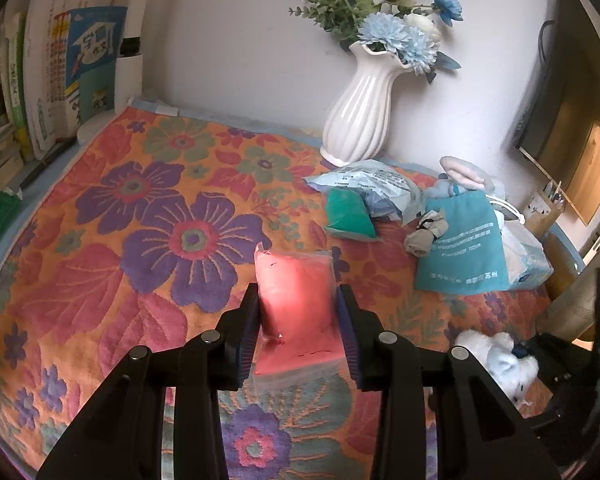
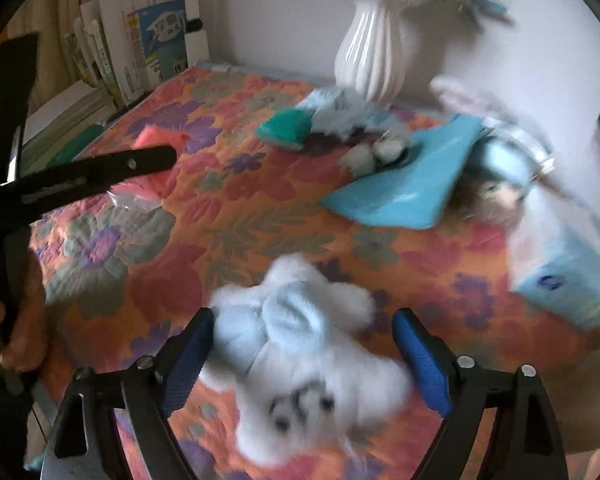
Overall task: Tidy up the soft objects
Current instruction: 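Grasp the pink packet with the left gripper while the right grasps the white plush bunny, then carry the pink packet and plush bunny to the bowl and release them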
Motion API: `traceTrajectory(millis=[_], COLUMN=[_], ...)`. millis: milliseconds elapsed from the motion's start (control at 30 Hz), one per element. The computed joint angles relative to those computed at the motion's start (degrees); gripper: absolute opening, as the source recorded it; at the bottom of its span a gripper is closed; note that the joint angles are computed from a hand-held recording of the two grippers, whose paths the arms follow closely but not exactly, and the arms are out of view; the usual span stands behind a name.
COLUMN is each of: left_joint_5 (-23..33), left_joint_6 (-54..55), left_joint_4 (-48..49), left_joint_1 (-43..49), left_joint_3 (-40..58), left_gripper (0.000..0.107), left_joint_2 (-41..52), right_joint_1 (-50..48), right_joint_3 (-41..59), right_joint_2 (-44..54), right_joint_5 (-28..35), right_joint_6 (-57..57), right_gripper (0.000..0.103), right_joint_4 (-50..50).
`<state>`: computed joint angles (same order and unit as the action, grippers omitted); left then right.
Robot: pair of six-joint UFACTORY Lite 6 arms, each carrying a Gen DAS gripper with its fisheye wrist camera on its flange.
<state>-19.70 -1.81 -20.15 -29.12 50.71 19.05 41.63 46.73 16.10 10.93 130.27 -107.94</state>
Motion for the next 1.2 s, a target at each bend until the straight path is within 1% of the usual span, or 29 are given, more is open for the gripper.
traceTrajectory(millis=[33, 67, 200, 267, 400, 667, 700, 767, 900, 1033, 1067, 1200], left_joint_5=[-0.2, -0.2, -0.5, -1.0, -1.5, -1.8, -1.7, -1.8, -1.6, -1.5, -1.5, -1.6], left_joint_6=[-0.9, -1.1, -0.3, 0.3, -0.1, -2.2, -2.5, -2.6, -2.4, -2.6, -2.5, -2.2], left_joint_4=[1.0, 1.2, 0.3, -0.4, -0.2, 2.2, 2.7, 2.7, 2.5, 2.8, 2.7, 2.7], left_joint_1=[0.1, 0.1, -0.1, -0.4, -0.5, -0.2, 0.0, 0.0, 0.0, 0.0, -0.1, -0.2], left_joint_3=[-0.1, 0.0, -0.1, -0.4, -0.7, -1.2, -1.2, -1.1, -1.1, -1.0, -0.9, -0.8], left_gripper=[0.034, 0.034, 0.034, 0.034, 0.034, 0.034, 0.034, 0.034, 0.034, 0.034, 0.034, 0.034], left_joint_2=[0.0, 0.1, 0.0, -0.1, -0.3, -0.7, -0.7, -0.7, -0.8, -0.8, -0.7, -0.6], right_joint_1=[1.5, 2.6, 8.1, 9.3, 8.9, 9.0, 8.3, 6.6, 4.3, 3.7, 3.5, 3.2], right_joint_3=[-0.1, -0.4, 0.8, 0.9, 0.1, 1.3, 1.4, 1.4, 1.0, 1.3, 1.3, 1.1], right_joint_2=[-0.2, -0.8, 0.4, 0.4, -0.5, 0.6, 0.8, 0.9, 0.8, 1.1, 1.2, 1.2], right_joint_5=[2.4, 3.6, 11.5, 13.3, 12.8, 12.7, 12.0, 10.1, 7.1, 6.5, 6.4, 5.8], right_joint_6=[-0.9, 0.1, -8.2, -9.5, -7.7, -9.1, -9.1, -8.2, -4.8, -5.8, -5.8, -5.1], right_gripper=[0.062, 0.053, 0.051, 0.050, 0.050, 0.050, 0.052, 0.061, 0.068, 0.080, 0.082, 0.085], right_joint_4=[1.5, 1.1, 11.2, 12.4, 10.3, 13.0, 13.3, 12.5, 9.7, 11.5, 11.6, 11.0])
